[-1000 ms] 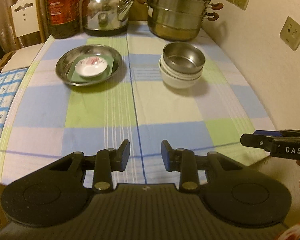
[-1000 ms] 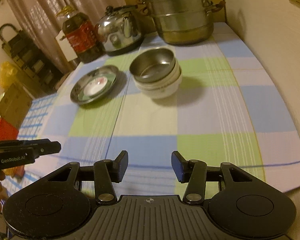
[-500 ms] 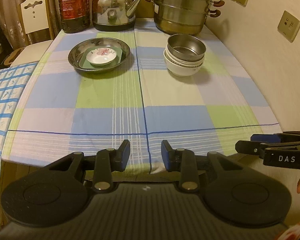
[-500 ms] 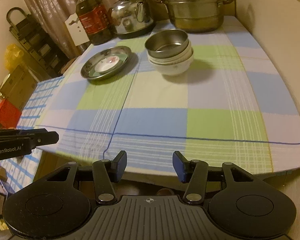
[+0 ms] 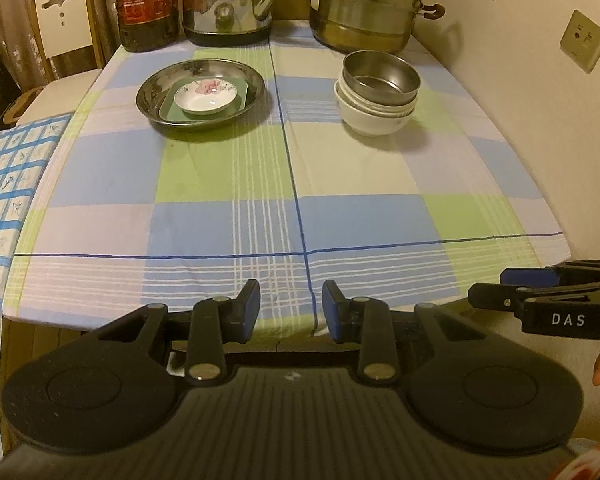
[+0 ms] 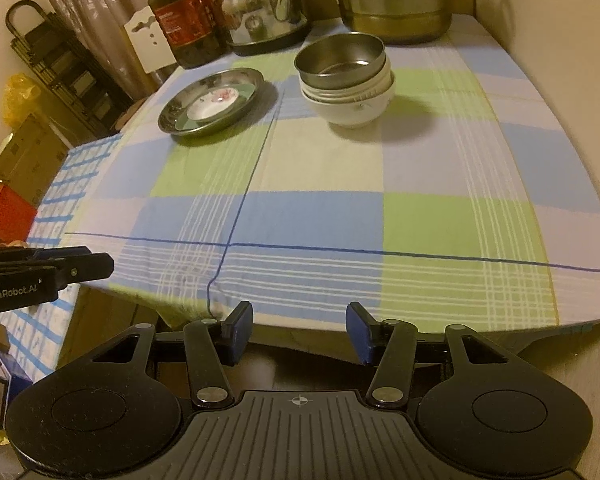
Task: Organize plates and bowls
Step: 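Withdraw the right gripper back from the stacked bowls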
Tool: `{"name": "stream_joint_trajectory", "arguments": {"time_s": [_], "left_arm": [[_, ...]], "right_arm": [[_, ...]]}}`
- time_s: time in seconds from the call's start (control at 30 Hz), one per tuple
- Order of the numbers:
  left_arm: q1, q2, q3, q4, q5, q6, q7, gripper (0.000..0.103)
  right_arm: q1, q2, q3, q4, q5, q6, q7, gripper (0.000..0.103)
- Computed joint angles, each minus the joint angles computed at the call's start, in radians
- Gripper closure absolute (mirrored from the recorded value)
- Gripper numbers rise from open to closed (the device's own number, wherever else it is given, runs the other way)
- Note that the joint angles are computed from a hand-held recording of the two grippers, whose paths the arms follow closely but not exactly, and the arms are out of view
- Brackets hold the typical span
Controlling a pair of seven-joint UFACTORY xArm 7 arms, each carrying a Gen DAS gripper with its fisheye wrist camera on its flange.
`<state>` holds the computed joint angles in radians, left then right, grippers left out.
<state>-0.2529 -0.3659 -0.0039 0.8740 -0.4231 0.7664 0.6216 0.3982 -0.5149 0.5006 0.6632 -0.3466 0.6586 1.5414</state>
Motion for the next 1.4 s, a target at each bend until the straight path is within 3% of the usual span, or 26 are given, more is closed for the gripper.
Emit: {"name": "stream_joint_trajectory", "arguments": {"time_s": [0.4,0.9,1.4], "left_arm": [[0.03,0.078,0.017,0.07,-0.018,0.032,0.074,0.073],[0.091,0.196,0.018,0.191,-0.069,0.093,0.191,0.073],[0.152,0.382,-0.031,0.387,-0.148,0.122,0.338,0.073]], "right_arm": [[-0.015,0.1,0.007,0.079,-0.051,0.015,0.059,0.051],[0.026,0.234,-0.033,0.195,-0.146,0.08,0.176,0.051],[0.078,0.316,-0.091,0.301,-0.272,0.27,0.344,0.051]]}}
